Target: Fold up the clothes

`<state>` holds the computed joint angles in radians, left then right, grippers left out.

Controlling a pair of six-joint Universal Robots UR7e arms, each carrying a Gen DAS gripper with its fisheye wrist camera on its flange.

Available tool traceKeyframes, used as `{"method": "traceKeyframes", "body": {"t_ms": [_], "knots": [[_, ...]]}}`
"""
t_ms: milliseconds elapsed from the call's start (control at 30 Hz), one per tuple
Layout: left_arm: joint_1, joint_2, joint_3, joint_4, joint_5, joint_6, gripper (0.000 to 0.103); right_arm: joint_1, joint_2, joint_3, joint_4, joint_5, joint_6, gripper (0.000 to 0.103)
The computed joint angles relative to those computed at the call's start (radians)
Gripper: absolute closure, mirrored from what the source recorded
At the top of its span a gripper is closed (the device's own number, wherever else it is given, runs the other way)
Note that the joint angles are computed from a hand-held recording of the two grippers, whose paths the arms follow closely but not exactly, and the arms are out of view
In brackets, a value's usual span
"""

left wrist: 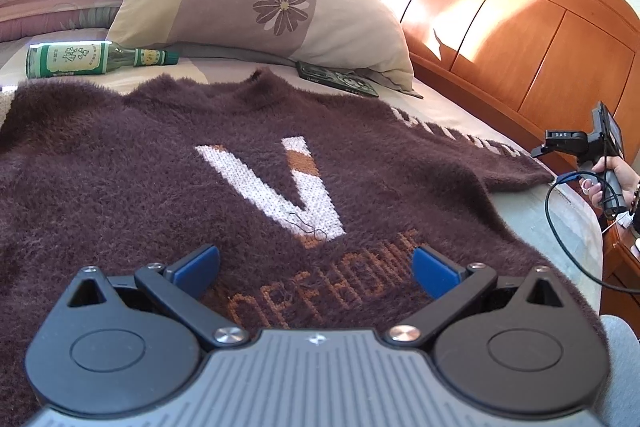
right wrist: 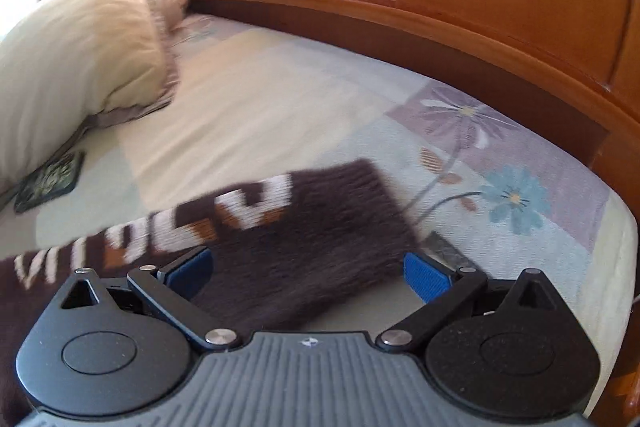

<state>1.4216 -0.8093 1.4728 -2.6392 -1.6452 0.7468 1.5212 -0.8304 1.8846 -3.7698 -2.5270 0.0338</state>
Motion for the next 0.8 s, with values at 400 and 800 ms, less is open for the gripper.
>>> {"method": "traceKeyframes", "body": {"t_ms": [400, 800], "knots": [[0.009, -0.005, -0.007, 0.018, -0.009, -0.017, 0.001, 0.164, 0.352, -0.452, 0.518, 0.097, -0.179, 0.0], [0.017, -0.01, -0.021, 0.016, -0.038, -0.038, 0.001, 0.201, 0.366, -0.417, 0.311, 0.032, -0.516, 0.0]]}}
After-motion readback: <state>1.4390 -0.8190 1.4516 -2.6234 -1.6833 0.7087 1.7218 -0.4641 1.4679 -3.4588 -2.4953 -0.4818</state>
